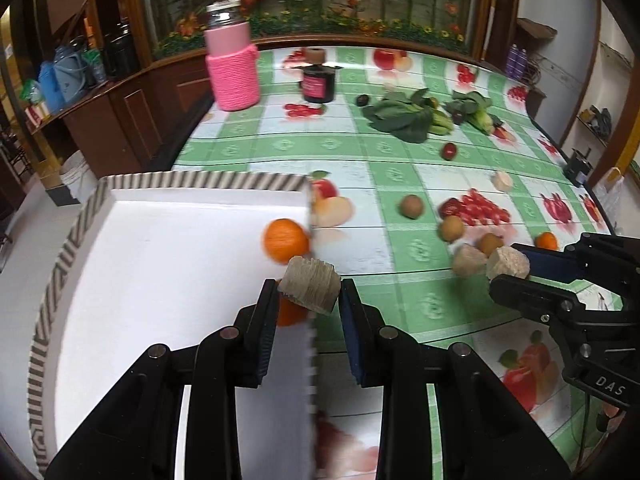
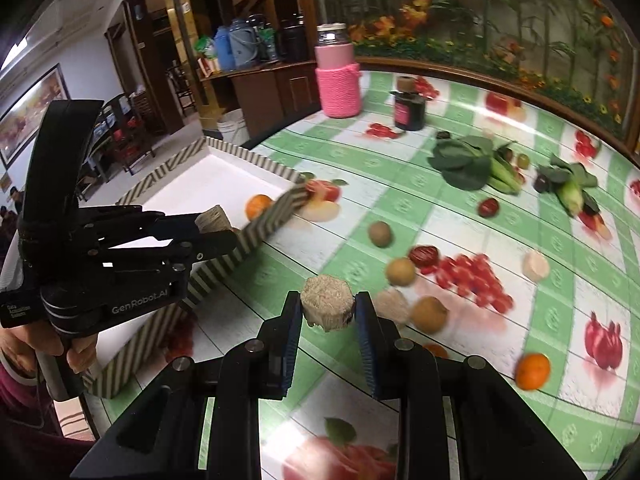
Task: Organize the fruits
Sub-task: 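Carry the cake cube and rice cake into the white tray and release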
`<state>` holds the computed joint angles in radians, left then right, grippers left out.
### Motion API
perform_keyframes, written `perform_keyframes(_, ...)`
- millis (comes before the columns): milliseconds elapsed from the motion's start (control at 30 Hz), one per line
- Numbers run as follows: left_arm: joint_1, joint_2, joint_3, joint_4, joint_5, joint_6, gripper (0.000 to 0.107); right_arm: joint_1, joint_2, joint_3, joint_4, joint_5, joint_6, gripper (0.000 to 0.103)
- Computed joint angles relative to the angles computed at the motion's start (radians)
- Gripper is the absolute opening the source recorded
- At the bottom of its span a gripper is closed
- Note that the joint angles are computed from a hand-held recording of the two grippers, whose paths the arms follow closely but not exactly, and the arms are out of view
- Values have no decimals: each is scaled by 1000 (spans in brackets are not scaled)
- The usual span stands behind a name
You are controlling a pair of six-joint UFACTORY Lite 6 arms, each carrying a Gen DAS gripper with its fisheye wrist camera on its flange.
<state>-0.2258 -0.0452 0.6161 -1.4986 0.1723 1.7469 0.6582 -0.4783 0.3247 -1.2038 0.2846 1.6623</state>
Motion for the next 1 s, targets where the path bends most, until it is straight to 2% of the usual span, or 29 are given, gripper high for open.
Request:
perform_keyframes(267, 115, 45, 39, -29, 19, 85, 28, 20, 229, 151, -264, -59, 257, 27)
perform_keyframes(500, 197, 138, 118, -44, 29, 137, 28, 26, 415, 307, -402, -97, 364, 27)
perform_keyframes(767, 271, 264, 248, 48, 32, 60, 28, -6, 595, 483, -458, -153, 365, 27)
perform_keyframes(1000, 292, 357, 334, 80, 21, 20, 28, -35, 748, 641, -392, -196, 255, 27)
